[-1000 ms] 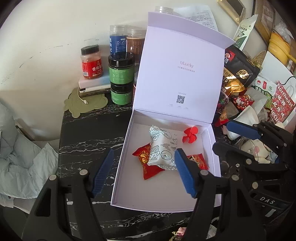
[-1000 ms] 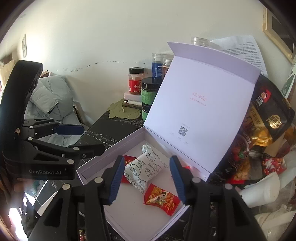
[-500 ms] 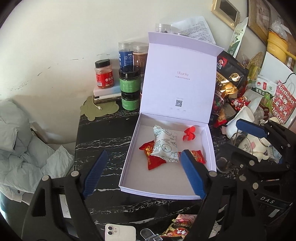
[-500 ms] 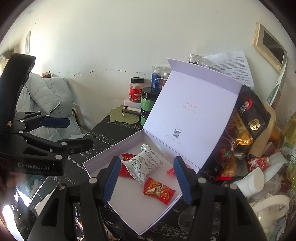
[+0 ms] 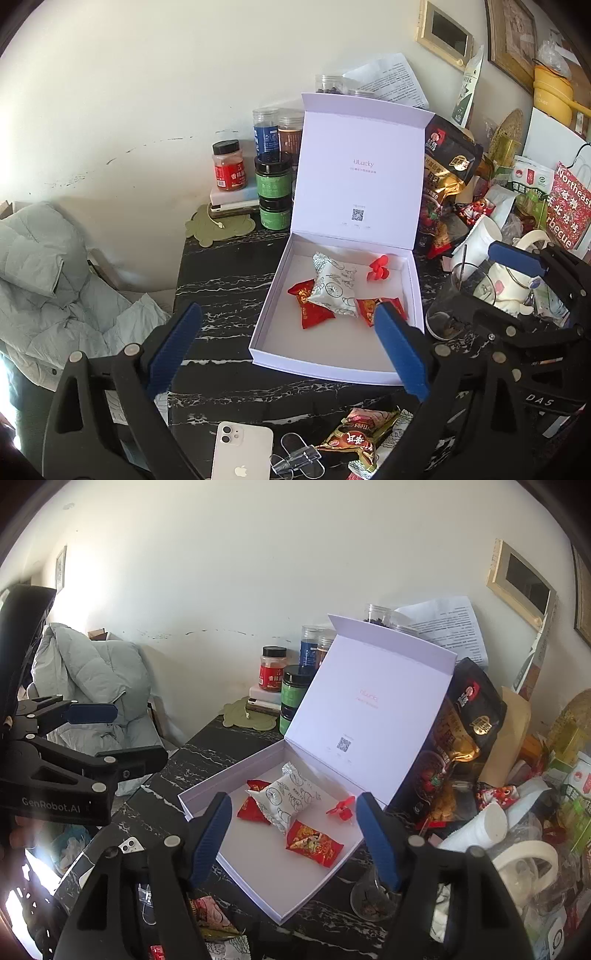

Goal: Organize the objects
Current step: 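Withdraw both open grippers from the box back toward the remaining pile, then move the right gripper to the second white bag while the left approaches the gold packet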

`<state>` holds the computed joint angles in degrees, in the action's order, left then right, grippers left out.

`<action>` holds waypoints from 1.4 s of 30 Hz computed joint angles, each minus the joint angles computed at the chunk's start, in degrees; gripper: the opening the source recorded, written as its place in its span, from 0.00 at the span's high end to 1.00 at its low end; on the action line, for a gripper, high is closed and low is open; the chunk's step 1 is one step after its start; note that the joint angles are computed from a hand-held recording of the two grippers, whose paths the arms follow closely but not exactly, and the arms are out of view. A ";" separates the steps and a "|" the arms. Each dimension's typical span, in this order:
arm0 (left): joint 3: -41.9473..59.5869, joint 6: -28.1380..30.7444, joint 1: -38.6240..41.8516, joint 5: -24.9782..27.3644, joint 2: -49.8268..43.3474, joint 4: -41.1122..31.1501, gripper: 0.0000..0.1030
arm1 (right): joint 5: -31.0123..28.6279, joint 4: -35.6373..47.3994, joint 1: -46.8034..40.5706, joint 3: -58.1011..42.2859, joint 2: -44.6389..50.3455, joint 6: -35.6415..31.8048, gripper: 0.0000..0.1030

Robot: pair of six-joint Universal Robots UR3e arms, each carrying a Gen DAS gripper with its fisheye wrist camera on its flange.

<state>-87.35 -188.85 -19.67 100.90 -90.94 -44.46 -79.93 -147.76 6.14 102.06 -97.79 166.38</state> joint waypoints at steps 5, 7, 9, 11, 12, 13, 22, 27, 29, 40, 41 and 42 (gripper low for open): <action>-2.72 -1.32 -1.97 1.54 2.59 0.66 0.07 | 0.21 -0.26 -0.71 3.16 -3.60 -0.19 0.30; -4.26 -2.04 -3.21 3.18 3.35 1.63 0.07 | 0.30 -0.25 -1.05 4.26 -4.82 -0.33 0.29; -5.83 -2.48 -4.39 4.76 3.99 2.60 0.07 | 0.05 -0.13 -1.24 5.43 -5.99 -0.40 0.29; -7.02 -2.82 -5.68 6.42 4.31 3.23 0.07 | 0.33 -0.17 -1.65 6.97 -7.28 -0.68 0.29; -7.58 -3.05 -6.41 7.32 4.38 3.68 0.07 | 0.49 -0.24 -1.84 7.80 -7.94 -0.72 0.29; -8.21 -3.16 -6.90 7.77 4.61 3.99 0.07 | 0.72 -0.31 -2.06 8.68 -8.62 -0.77 0.29; -13.13 -5.65 -9.89 9.05 6.37 5.16 0.07 | 2.99 -0.30 -4.38 15.17 -13.34 -1.68 0.29; -15.74 -7.57 -10.33 8.16 7.16 5.36 0.07 | 4.25 -0.34 -5.64 19.29 -16.35 -2.20 0.29; -16.64 -8.12 -9.98 7.09 7.68 5.43 0.07 | 4.74 -0.36 -5.91 20.56 -17.19 -2.42 0.29; -21.85 -11.08 -13.18 9.33 9.33 5.78 0.07 | 6.35 -0.21 -6.99 28.04 -22.22 -2.90 0.29; -22.26 -11.42 -13.31 9.02 9.52 5.55 0.07 | 6.58 0.09 -7.21 28.62 -22.71 -2.94 0.29; -22.71 -11.68 -13.48 8.84 9.72 5.56 0.07 | 6.89 0.31 -7.43 29.18 -23.20 -2.99 0.29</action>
<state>-110.06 -200.54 -33.15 109.74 -81.22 -38.89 -73.04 -147.45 -1.29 131.24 -121.00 163.40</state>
